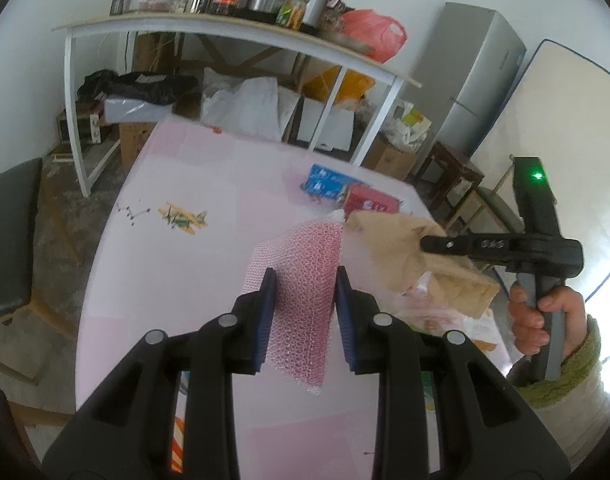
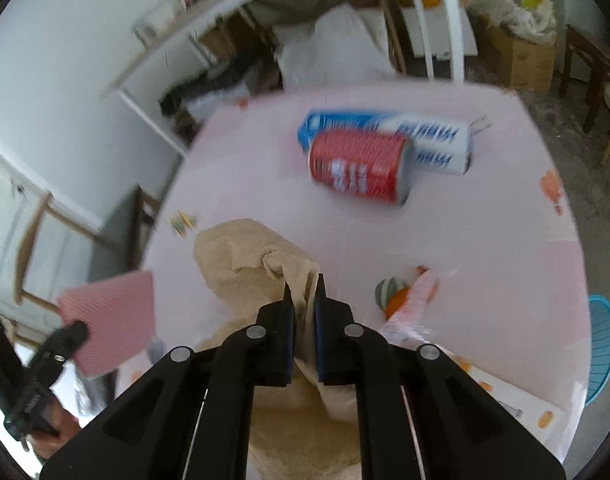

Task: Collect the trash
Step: 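Carry the sponge and paper bag over the blue basket with both tools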

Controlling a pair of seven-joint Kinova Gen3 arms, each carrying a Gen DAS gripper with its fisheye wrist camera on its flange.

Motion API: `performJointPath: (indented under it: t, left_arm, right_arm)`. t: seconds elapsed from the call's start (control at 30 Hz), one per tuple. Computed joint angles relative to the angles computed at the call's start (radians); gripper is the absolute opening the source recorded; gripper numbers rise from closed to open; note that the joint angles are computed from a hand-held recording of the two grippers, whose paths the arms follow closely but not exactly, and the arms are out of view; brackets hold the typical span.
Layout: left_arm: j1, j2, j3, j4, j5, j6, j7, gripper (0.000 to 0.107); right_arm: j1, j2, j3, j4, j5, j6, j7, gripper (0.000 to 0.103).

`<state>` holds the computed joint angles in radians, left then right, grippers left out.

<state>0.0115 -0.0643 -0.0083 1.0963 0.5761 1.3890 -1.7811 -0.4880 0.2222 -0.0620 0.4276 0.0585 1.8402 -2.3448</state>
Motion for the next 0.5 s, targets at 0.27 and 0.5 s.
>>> performJointPath:
  t: [0.27, 0.5]
  left_arm:
    - [0.025, 0.006, 0.01, -0.096, 0.085, 0.029, -0.009, 0.027]
    - [0.08, 0.058, 0.074, -0.22, 0.125, 0.056, 0.012, 0.027]
  right_arm:
    - [-0.005, -0.169, -0.025, 0.097, 0.102, -0.095, -0.058, 0.008]
    - [0.069, -0.312, -0.107, 0.23, 0.182, -0.146, -0.134, 0.008]
